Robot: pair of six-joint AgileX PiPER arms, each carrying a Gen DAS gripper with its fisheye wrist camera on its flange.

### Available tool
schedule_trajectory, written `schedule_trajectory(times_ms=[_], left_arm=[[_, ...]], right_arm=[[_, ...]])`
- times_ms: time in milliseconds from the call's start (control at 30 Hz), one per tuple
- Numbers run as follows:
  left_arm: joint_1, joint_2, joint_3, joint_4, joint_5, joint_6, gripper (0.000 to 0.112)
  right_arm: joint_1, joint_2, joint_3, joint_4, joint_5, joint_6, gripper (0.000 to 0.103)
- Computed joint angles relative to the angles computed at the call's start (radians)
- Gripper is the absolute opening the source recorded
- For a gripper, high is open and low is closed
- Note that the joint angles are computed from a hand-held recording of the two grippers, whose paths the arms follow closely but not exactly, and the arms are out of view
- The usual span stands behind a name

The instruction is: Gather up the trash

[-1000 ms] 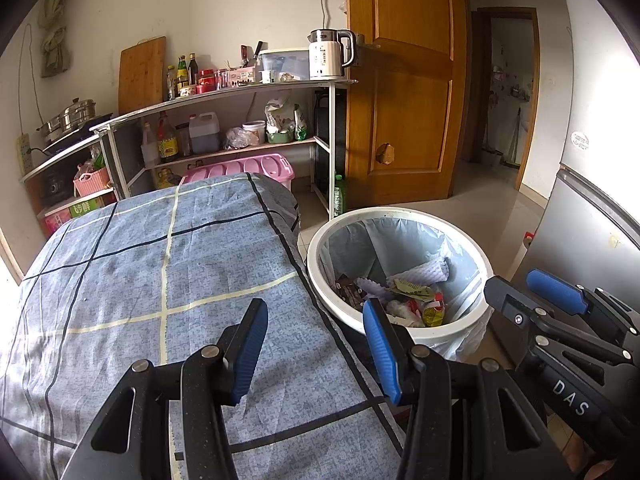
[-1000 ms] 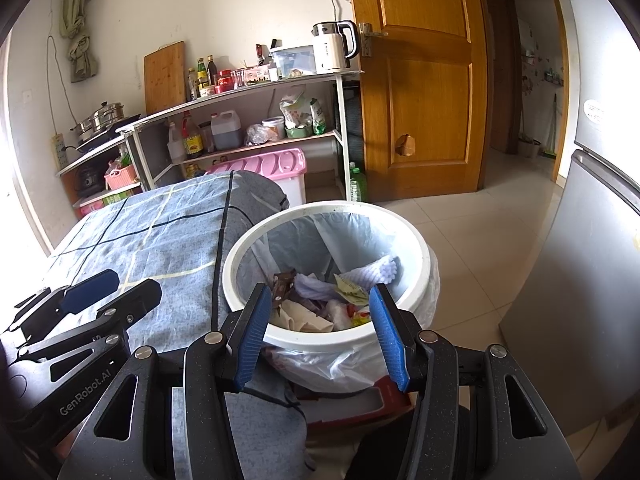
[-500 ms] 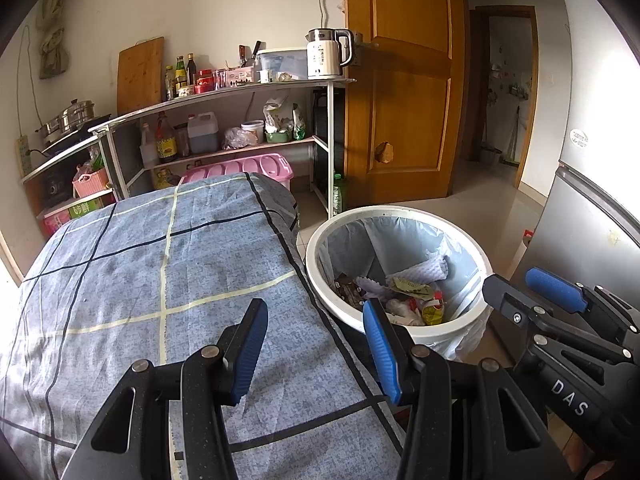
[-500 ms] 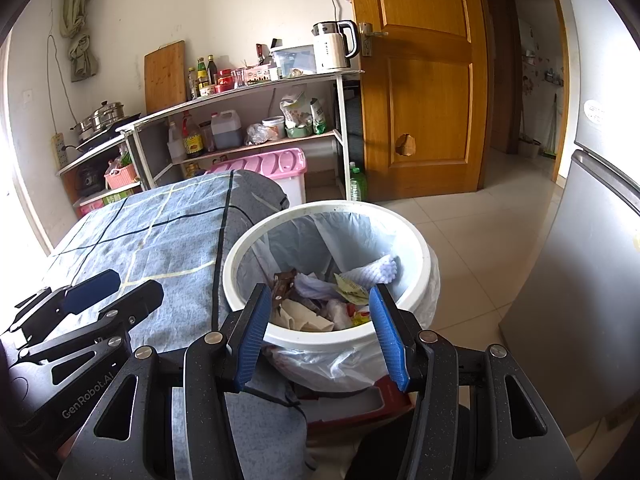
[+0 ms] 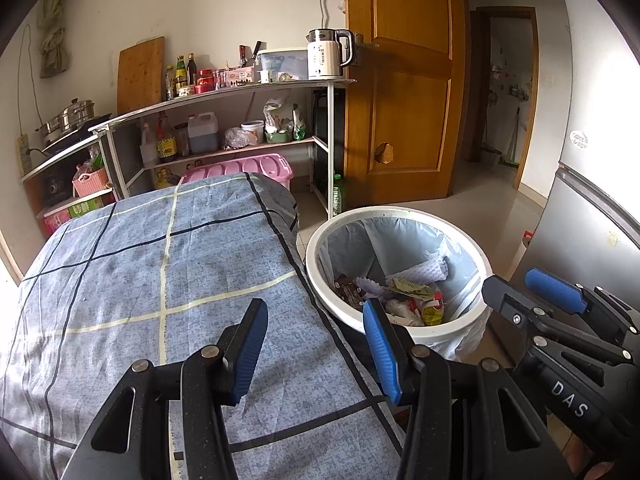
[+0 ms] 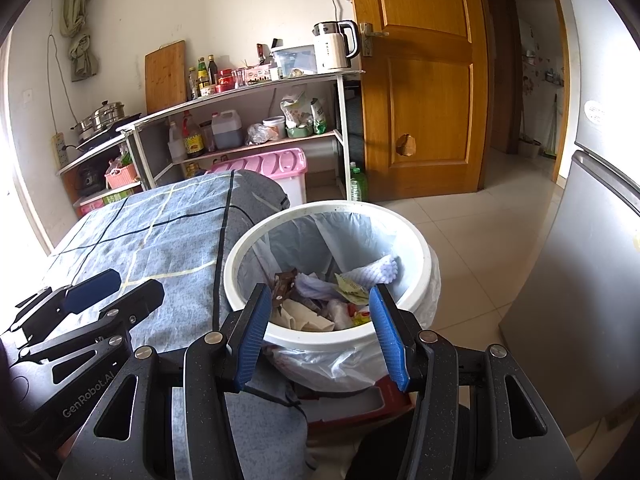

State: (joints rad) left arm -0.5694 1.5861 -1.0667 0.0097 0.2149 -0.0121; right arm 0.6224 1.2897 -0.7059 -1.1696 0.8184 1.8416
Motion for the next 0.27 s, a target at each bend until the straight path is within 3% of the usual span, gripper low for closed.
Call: schedule_trajectory(times_ms=[267], left_arm=[[0.001,0.009,-0.008,0.0,0.005,0.0,0.049]], right_arm=[[0.006,0.003,-0.003,0.002,0.008,0.001,0.052]])
